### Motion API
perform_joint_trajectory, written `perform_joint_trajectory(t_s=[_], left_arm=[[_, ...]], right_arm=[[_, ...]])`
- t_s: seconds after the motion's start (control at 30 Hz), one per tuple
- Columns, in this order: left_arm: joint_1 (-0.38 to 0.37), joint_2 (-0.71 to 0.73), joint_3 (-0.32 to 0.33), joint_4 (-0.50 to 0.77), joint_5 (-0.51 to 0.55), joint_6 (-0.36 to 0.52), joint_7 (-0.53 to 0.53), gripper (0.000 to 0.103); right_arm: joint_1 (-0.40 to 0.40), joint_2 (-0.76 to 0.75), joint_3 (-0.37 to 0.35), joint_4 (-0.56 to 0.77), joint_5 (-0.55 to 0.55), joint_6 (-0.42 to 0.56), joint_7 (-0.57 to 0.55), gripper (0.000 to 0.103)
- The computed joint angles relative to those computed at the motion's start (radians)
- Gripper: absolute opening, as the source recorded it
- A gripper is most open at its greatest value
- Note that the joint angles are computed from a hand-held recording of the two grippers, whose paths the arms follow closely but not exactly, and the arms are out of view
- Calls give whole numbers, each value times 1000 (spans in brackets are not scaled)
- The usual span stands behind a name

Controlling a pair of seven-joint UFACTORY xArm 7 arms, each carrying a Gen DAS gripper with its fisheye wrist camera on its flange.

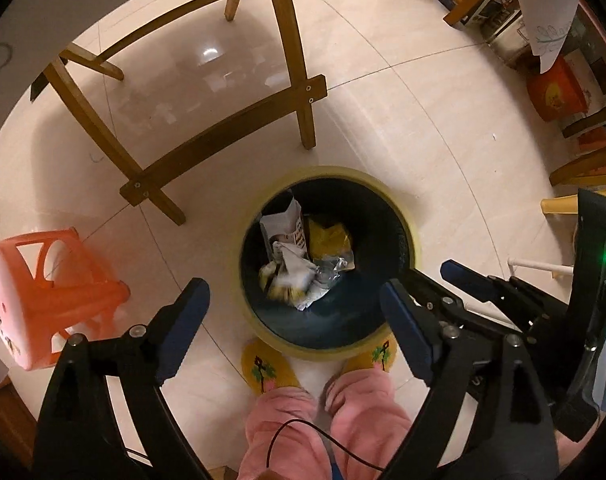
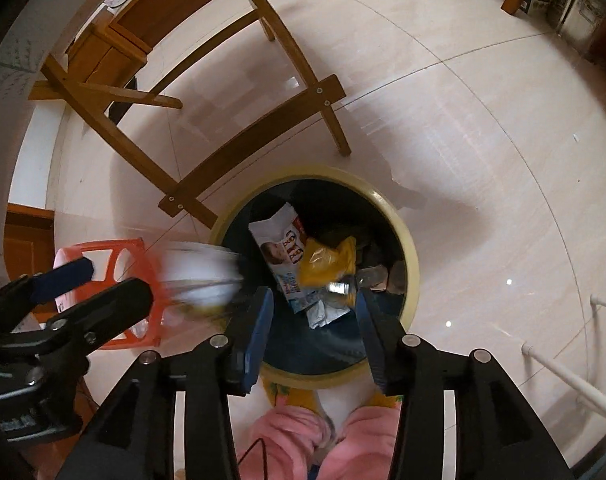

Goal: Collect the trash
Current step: 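Carry both wrappers over the bin and open both tools to drop them, then move both open tools back up to the table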

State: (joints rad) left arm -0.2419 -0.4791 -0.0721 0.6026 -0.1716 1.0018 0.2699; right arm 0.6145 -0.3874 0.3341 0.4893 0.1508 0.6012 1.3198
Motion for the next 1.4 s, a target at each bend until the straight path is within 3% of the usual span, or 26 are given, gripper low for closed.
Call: perform_joint_trajectory(t_s=[0.33,0.7,1.0,1.4], left_arm=[[-25,-16,-18,29,7,27,-5,87],[-46,-92,-32,204,7,218,-23,87],[-30,-91,-43,520,21,415,-66,87],[17,67,-21,1054,13,627,-97,87]], right_arm=[[9,-101,11,-60,12,41,96,44],[-18,-302,0,46,9,300,136,44],[-118,-377,5,320,-31,560,57,44],[-282,-266,56,826,-109,829,-85,44]])
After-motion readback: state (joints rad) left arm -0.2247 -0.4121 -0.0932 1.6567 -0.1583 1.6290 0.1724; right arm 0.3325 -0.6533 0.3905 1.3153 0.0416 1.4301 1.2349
